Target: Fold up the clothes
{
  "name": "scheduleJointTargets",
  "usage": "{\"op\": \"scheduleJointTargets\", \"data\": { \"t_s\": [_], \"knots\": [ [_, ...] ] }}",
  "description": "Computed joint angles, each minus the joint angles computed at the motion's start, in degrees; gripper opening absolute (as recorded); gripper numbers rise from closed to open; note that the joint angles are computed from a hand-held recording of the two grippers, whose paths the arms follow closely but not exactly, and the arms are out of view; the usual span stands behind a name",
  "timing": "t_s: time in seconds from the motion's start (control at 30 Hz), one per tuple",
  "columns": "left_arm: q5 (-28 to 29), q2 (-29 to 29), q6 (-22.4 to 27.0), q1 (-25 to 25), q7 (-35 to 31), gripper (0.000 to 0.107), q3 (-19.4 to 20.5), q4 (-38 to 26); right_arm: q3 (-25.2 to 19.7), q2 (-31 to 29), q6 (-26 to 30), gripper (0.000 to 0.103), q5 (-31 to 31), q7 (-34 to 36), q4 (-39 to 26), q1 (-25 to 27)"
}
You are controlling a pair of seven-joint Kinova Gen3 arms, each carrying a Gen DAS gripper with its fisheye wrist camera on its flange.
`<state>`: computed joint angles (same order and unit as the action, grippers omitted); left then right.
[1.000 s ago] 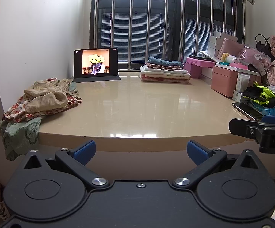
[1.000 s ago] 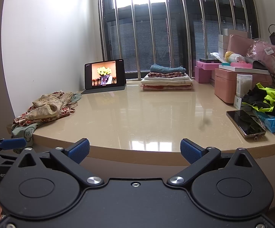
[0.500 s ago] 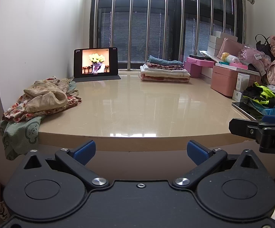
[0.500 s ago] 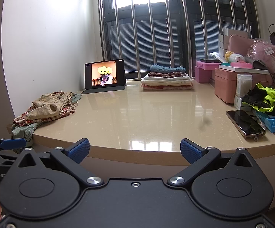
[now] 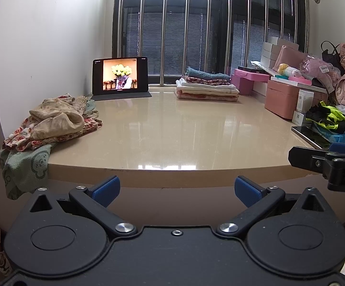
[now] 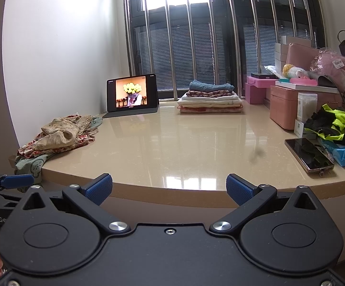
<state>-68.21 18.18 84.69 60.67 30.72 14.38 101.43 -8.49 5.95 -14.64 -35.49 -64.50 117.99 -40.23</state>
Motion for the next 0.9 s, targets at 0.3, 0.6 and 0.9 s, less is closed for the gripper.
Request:
{"op": "scheduleJointTargets", "data": {
  "t_s": [0.3,0.6,0.9],
  "knots": [
    [0.7,-0.4,-0.6,-0.3,1.0,0.103,0.1,0.3,0.2,0.2,1.1,0.103,1.8,-1.5,-0.5,0.4],
    [1.3,-0.9,-1.1,-0.7,2.3,0.103,0.3,0.9,1.6,0.5,2.6,0.103,1.5,-0.7,-1.4,-0.6],
    [2.6,-1.0,-1.6,-1.3,1.9,0.103,0.4,0.8,2.2,1.0,3.5,0.103,2.8,-1.2,-1.8,-1.1]
  ]
}}
